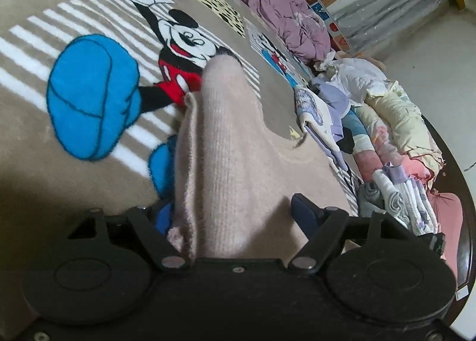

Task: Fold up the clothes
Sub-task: 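Grasp the folded pink sweater edge with the right tool while the left tool grasps it, then lift the pink sweater with both tools and carry it toward the bed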

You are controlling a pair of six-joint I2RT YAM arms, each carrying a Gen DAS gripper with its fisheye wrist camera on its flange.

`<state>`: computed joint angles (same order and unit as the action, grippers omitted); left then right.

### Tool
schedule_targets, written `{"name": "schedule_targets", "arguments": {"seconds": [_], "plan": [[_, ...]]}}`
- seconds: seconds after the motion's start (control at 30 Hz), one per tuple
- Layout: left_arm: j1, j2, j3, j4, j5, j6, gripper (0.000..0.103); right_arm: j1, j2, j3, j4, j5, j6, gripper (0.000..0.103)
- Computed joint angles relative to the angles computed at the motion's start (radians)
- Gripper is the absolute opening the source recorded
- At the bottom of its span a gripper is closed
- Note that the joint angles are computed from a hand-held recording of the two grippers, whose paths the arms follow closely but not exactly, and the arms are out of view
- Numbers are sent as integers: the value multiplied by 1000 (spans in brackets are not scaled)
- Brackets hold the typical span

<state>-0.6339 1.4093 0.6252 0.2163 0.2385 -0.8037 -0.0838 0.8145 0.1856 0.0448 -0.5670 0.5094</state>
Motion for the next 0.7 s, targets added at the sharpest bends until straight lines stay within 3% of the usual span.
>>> {"name": "schedule_targets", "arguments": {"seconds": [0.07,0.13,0.3,0.53,0.7], "plan": [[1,-5,-3,-3,4,1,73,-20,-26,-10,-19,-32,-14,75],[1,-4,-6,0,5,3,63,-32,-26,-18,-8,-62,-16,71],[12,4,-50,104,47,-31,46,-79,-17,-55,69,-158,12,50],[29,-49,-108,201,105,-104,39,-184,-85,-114,142,-302,112,41],[-3,-105,-131,262,108,-141,37,-248,-284,-122,48,-385,206,40]]}}
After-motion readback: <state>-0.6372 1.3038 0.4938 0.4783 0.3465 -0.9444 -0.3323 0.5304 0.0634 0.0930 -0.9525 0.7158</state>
